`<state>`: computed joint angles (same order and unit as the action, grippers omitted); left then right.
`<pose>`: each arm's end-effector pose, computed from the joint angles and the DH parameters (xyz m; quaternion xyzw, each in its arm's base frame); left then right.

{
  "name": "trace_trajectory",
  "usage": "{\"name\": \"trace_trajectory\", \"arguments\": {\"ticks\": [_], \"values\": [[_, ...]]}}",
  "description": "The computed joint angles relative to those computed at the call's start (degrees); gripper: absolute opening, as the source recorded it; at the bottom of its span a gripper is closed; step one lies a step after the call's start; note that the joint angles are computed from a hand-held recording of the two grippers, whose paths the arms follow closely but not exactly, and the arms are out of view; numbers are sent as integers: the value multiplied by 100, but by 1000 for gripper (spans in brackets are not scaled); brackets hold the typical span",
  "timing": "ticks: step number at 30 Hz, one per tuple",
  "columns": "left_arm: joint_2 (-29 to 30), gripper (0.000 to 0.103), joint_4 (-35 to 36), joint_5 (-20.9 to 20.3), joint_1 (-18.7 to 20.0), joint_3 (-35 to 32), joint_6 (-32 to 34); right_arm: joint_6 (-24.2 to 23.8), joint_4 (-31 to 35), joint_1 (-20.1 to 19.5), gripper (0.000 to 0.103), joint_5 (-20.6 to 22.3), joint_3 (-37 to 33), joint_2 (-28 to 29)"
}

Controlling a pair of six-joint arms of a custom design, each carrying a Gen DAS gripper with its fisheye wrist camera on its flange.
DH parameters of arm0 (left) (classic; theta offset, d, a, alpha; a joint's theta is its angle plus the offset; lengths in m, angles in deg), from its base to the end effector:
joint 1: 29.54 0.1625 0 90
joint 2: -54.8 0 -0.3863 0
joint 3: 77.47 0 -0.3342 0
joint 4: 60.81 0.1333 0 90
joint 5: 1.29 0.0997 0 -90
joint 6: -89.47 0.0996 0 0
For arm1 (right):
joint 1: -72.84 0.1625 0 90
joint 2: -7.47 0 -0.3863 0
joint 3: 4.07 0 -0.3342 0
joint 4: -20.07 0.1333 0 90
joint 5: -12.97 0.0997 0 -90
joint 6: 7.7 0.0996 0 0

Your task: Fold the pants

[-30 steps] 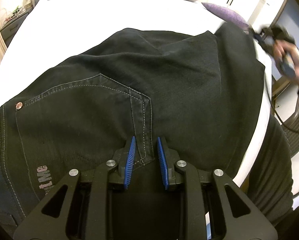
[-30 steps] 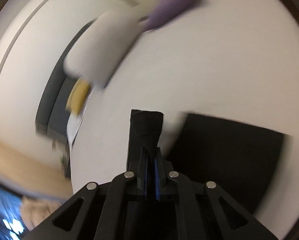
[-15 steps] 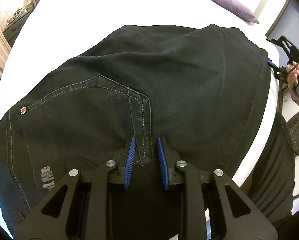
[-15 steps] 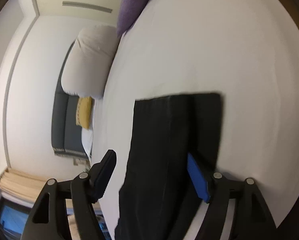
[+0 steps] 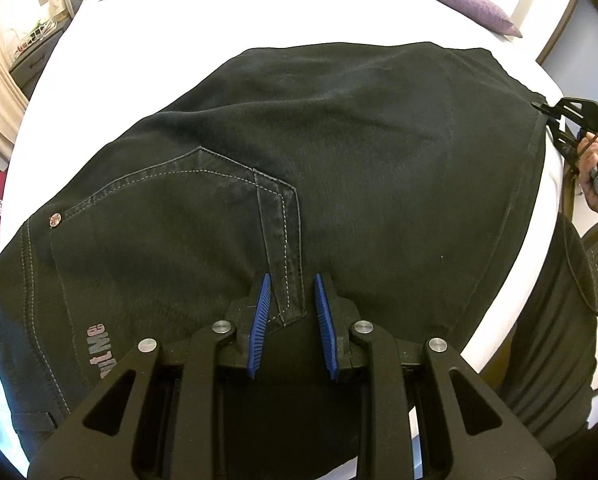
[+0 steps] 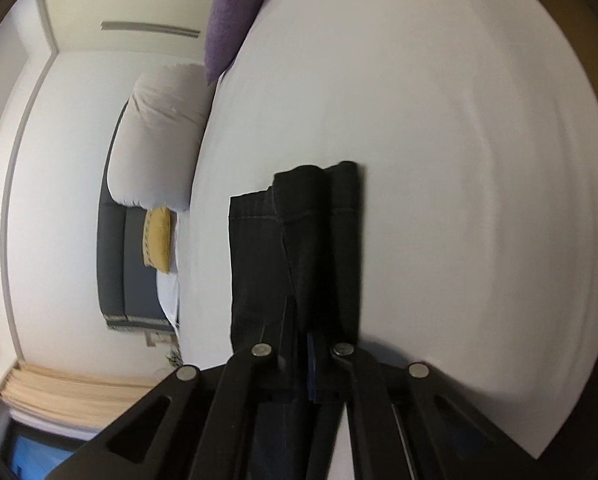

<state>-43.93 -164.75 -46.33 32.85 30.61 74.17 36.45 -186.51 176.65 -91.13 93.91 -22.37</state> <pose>0.0062 -0.4277 0.4278 0.0838 0.9196 -0.1742 0.3420 0.2486 -0.5546 0.0551 0.2854 0.8604 -0.4104 0.0993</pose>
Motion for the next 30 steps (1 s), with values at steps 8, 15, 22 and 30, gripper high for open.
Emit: {"name": "trace_trajectory", "arguments": {"ticks": [8,15,22,30], "values": [[-64,22,133,4,-55,-9,-86,39,221,-11,3,-111,53,-150],[-106,22,-139,-98,53,19,29,12,113,-61,2,-21,155,-137],[-206,22,-51,-100,66,-16,125,-245,119,-349,2,191,91,-293],[-562,22,20,-177,28,152,24,-390,477,356,67,-433,513,-608]]}}
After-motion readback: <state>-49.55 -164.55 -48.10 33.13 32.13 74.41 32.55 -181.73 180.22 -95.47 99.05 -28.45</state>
